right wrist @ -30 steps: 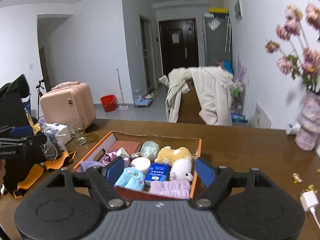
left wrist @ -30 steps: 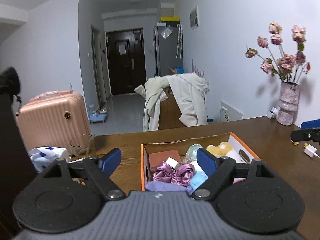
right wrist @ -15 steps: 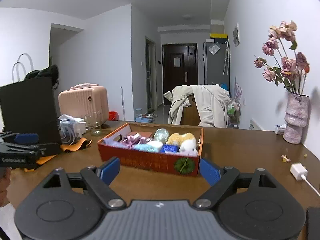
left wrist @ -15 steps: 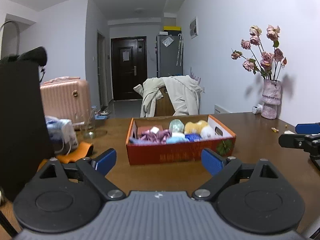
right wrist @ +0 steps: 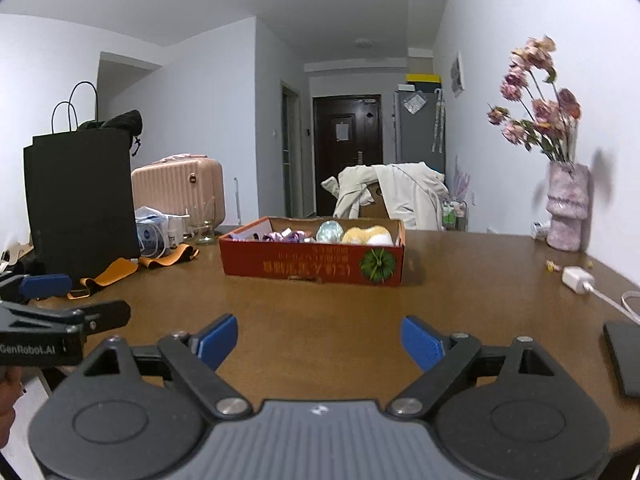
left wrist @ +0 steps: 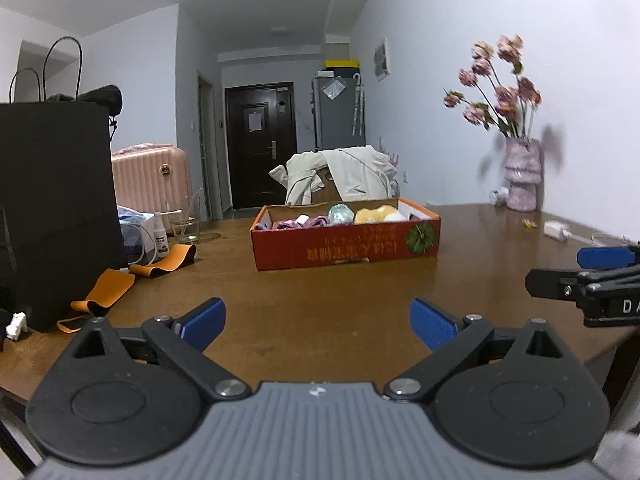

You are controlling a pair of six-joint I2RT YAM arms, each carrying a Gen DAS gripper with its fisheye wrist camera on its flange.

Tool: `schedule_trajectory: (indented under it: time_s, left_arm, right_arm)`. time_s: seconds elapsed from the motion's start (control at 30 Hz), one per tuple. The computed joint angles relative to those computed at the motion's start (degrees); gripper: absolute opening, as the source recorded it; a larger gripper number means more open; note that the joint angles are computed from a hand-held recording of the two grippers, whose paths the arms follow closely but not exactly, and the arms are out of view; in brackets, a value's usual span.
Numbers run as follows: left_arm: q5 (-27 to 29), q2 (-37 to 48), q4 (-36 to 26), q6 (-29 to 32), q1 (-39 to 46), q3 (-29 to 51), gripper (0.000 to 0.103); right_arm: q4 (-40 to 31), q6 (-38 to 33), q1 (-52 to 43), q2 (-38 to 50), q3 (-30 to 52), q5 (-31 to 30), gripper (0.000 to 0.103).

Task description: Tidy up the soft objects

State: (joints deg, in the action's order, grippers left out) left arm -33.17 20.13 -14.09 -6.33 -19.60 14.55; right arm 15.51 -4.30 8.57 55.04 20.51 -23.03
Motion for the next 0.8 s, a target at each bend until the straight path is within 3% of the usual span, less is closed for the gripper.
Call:
schedule_trajectory:
  time_s: [0.27,0.5,0.8]
  left_arm:
    - [0.0,-9.3,-6.4,-1.9,0.3,-1.9,0.103]
    - [6.2,-14.7,-10.2,-1.2,7.3,-2.2,0.103]
    - [10.8,-16.6,-10.5,-0.1,12.5,-2.9,0.103]
  right_arm:
    - [-0.5,-0.8,4.3,-4.2,-3.4,4.2,0.090]
    - [1.9,2.0,5.8,-3.8,-4.4,5.6,0.090]
    - [3.4,2.9,7.5,-3.7,-6.5,6.4,0.090]
